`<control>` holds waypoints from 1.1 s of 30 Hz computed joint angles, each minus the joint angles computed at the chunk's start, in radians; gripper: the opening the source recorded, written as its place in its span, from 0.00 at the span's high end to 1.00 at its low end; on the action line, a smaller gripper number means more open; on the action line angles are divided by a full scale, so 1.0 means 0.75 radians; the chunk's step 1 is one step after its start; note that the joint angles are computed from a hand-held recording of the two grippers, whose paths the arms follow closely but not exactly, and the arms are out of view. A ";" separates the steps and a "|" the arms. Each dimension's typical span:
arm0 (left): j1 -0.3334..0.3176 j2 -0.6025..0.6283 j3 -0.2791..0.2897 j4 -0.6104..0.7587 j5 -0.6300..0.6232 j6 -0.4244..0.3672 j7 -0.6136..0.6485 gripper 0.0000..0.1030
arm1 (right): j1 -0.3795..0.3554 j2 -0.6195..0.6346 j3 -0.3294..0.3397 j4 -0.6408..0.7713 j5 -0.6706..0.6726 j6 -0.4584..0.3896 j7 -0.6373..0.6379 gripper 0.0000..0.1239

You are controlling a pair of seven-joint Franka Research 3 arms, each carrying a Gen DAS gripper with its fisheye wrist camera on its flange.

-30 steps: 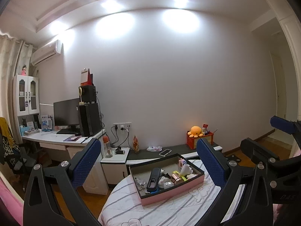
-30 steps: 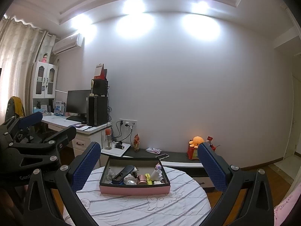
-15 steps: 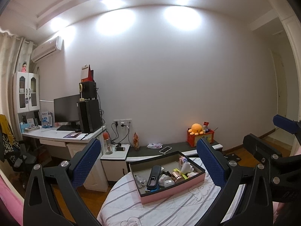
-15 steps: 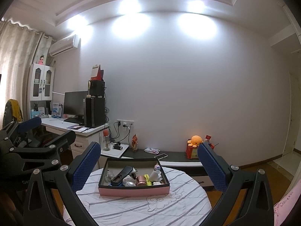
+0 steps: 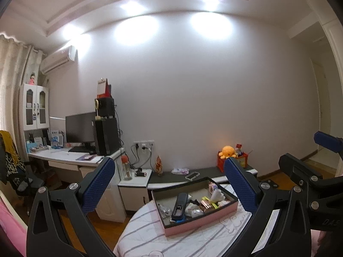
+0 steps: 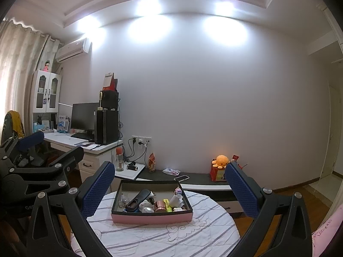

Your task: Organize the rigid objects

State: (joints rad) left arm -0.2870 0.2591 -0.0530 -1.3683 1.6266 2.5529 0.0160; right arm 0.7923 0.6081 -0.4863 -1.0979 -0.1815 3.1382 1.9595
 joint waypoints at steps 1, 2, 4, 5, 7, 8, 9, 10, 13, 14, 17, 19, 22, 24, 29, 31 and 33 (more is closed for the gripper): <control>-0.006 -0.003 0.003 -0.003 0.027 -0.010 -0.021 0.00 | 0.008 0.003 -0.015 -0.001 -0.001 0.006 0.009 0.17; -0.011 -0.004 0.004 -0.005 0.051 -0.020 -0.040 0.00 | 0.012 0.005 -0.022 -0.002 0.000 0.016 0.012 0.17; -0.012 -0.012 0.003 -0.014 0.088 -0.025 -0.074 0.00 | 0.016 0.006 -0.027 -0.010 0.014 0.041 0.006 0.17; -0.009 -0.012 0.000 -0.015 0.093 -0.021 -0.083 0.00 | 0.015 0.007 -0.025 -0.012 0.026 0.049 -0.004 0.17; 0.000 -0.012 -0.005 -0.016 0.080 -0.012 -0.082 0.00 | 0.027 0.008 -0.038 -0.018 0.049 0.053 -0.020 0.17; 0.003 -0.011 -0.006 -0.015 0.078 -0.006 -0.085 0.00 | 0.038 0.011 -0.054 -0.019 0.059 0.054 -0.023 0.17; 0.004 -0.009 -0.006 -0.015 0.080 -0.003 -0.090 0.00 | 0.051 0.014 -0.073 -0.022 0.068 0.054 -0.024 0.17; 0.006 -0.008 -0.006 -0.015 0.080 0.000 -0.094 0.00 | 0.061 0.015 -0.087 -0.028 0.076 0.059 -0.027 0.17; 0.007 -0.008 -0.007 -0.015 0.064 0.002 -0.077 0.00 | 0.066 0.020 -0.091 -0.022 0.099 0.048 -0.050 0.17; 0.006 -0.008 -0.006 -0.017 0.067 0.000 -0.079 0.00 | 0.068 0.022 -0.093 -0.020 0.104 0.045 -0.053 0.17; 0.006 -0.012 -0.006 -0.023 0.079 -0.005 -0.091 0.00 | 0.073 0.018 -0.094 -0.030 0.114 0.052 -0.063 0.17; 0.009 -0.013 -0.007 -0.027 0.078 -0.002 -0.094 0.00 | 0.078 0.018 -0.098 -0.033 0.121 0.050 -0.071 0.17; 0.012 -0.010 -0.008 -0.022 0.075 0.003 -0.092 0.00 | 0.091 0.018 -0.113 -0.038 0.126 0.047 -0.073 0.17; 0.017 -0.004 -0.008 -0.015 0.057 0.015 -0.081 0.00 | 0.091 0.015 -0.109 -0.044 0.129 0.046 -0.076 0.17; 0.015 -0.001 -0.003 -0.015 0.065 0.016 -0.090 0.00 | 0.081 0.008 -0.088 -0.046 0.127 0.040 -0.088 0.17; 0.017 0.002 -0.001 -0.014 0.054 0.022 -0.082 0.00 | 0.085 0.011 -0.095 -0.042 0.123 0.033 -0.082 0.17; 0.015 0.002 0.000 -0.014 0.056 0.020 -0.085 0.00 | 0.079 0.008 -0.085 -0.042 0.120 0.031 -0.081 0.17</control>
State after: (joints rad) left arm -0.2754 0.2604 -0.0529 -1.3790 1.6685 2.5683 -0.0479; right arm 0.8513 0.6143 -0.5497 -1.1296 -0.0918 3.1617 1.8985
